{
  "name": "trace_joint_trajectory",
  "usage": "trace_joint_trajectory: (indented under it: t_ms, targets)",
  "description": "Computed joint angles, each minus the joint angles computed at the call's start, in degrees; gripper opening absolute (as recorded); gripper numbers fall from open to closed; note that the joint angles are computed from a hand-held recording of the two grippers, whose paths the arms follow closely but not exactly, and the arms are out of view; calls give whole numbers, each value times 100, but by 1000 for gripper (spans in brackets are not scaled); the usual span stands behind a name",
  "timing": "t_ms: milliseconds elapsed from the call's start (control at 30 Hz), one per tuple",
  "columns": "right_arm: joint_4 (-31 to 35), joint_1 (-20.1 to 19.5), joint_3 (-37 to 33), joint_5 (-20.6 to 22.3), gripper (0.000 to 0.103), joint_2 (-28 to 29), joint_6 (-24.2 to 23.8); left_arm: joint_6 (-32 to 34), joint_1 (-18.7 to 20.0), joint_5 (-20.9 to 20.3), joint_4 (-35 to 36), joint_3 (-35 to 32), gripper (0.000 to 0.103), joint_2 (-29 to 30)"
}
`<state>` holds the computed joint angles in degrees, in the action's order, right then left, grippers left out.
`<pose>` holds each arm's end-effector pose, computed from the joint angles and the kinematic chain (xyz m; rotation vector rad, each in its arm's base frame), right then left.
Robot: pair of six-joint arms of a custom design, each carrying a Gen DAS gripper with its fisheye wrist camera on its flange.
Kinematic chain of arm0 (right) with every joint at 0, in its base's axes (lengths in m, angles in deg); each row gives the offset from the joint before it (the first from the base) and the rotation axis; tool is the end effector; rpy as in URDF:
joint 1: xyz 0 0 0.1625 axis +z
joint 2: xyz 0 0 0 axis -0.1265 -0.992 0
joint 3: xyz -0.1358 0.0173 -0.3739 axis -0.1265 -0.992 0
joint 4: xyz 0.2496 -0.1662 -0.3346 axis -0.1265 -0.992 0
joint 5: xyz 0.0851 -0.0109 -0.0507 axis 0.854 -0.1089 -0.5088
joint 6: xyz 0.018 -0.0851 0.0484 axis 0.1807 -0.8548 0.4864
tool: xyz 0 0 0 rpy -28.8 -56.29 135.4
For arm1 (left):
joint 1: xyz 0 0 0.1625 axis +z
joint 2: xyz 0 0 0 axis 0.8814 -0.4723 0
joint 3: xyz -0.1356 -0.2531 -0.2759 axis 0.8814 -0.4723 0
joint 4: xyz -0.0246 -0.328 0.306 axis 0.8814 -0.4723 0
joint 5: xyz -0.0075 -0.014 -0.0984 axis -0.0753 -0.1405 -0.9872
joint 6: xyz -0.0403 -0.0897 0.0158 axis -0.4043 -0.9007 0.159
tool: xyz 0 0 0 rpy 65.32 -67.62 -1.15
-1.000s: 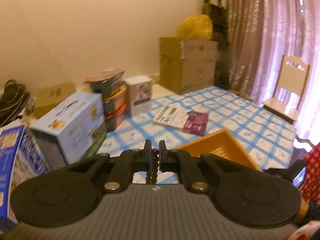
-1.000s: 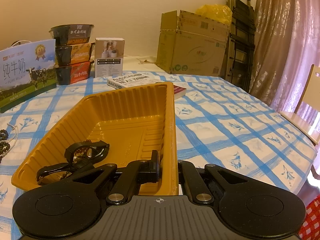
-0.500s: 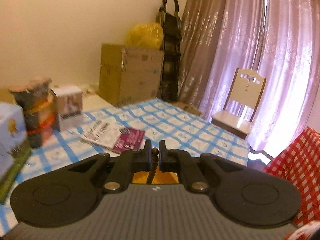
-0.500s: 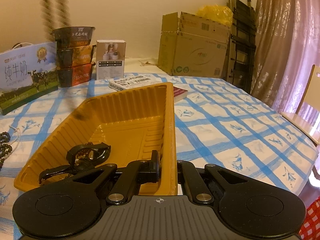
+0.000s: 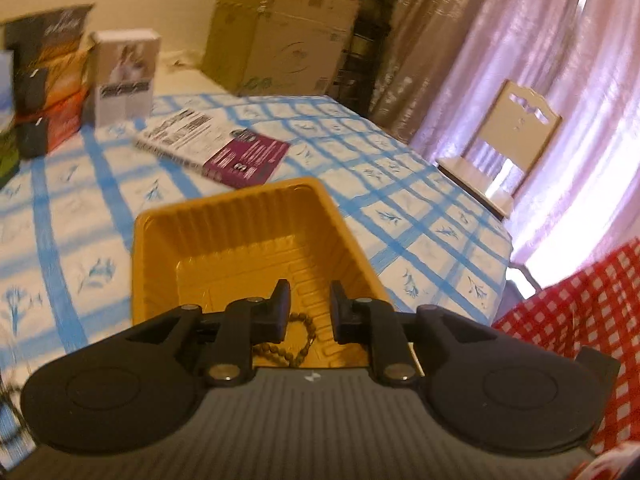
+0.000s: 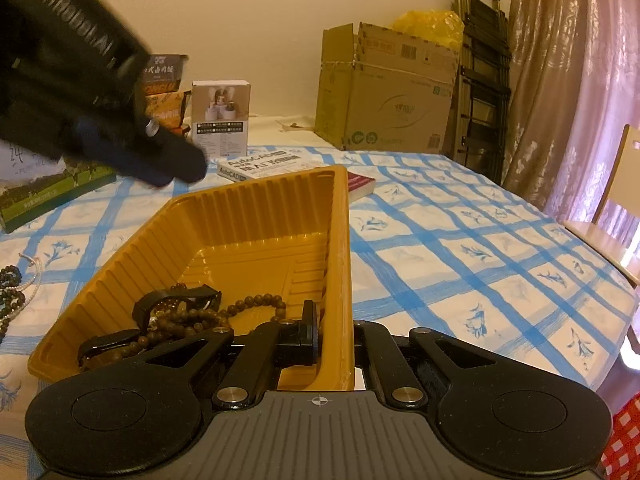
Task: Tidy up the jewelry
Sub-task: 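Lift the brown bead strand into the tray and open the left tool, then return the left tool to the pile and grasp the pearl strand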
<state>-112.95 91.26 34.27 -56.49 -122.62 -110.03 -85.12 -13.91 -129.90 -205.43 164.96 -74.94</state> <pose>0.0570 -0.7176 0.2182 1.0470 -2.2370 1.0165 -0.3628 -0.7075 0.0670 0.2592 2.4661 -1.1726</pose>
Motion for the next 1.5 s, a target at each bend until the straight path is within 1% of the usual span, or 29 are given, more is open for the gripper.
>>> trace_joint_trajectory:
  t_ms: [67, 200, 233, 300, 367, 433, 533, 633, 700, 800, 867, 933, 1100, 1167, 1233, 1300, 1367, 1500]
  targets:
    - [17, -1, -4, -5, 4, -1, 11, -55, -74, 141, -256, 250, 19, -78]
    - [32, -2, -13, -8, 4, -3, -1, -229, -270, 759, -641, 1058, 23, -419]
    - [26, -3, -12, -6, 4, -1, -9, -320, -322, 946, -642, 1294, 23, -538]
    - [20, -3, -18, -9, 4, 6, -11, -710, -414, 1292, -370, 1815, 23, -849]
    - [21, -1, -11, -14, 4, 3, -1, -1360, -484, 1709, 218, 2311, 23, -1190]
    - [23, 4, -18, -25, 4, 5, -2, -2251, -515, 2003, 1061, 2718, 23, -1553]
    - [15, 3, -12, -24, 4, 3, -18, -3687, -523, 2193, 2406, 3170, 23, -2091]
    - [5, -6, 5, -20, 4, -13, -55, -4555, -498, 2346, 3457, 3373, 23, -2422]
    - [-1, -7, 14, -25, 4, -22, -69, -4948, -455, 2397, 3972, 3434, 23, -2566]
    - [-3, -8, 24, -23, 4, -32, -83, -5096, -356, 2441, 4258, 3448, 23, -2641]
    - [2, -14, 12, -24, 4, -24, -104, -5022, -283, 2479, 4293, 3438, 22, -2640]
    - [1, -16, 11, -22, 4, -23, -104, -4858, -228, 2514, 4213, 3429, 21, -2620]
    - [-3, -14, 12, -24, 4, -22, -102, -4232, -62, 2591, 3819, 3296, 14, -2439]
    - [-4, -13, 13, -25, 4, -21, -97, -3847, 19, 2601, 3508, 3231, 12, -2338]
    - [11, -15, 9, -32, 4, -25, -87, -3957, 101, 2568, 3671, 3119, 12, -2303]
    - [12, -13, 15, -32, 4, -28, -90, -3852, 154, 2534, 3507, 3098, 12, -2278]
    - [12, -17, 13, -31, 4, -30, -89, -3956, 202, 2554, 3738, 3019, 12, -2250]
    - [23, -18, 12, -32, 4, -33, -86, -3934, 266, 2571, 3876, 2927, 12, -2179]
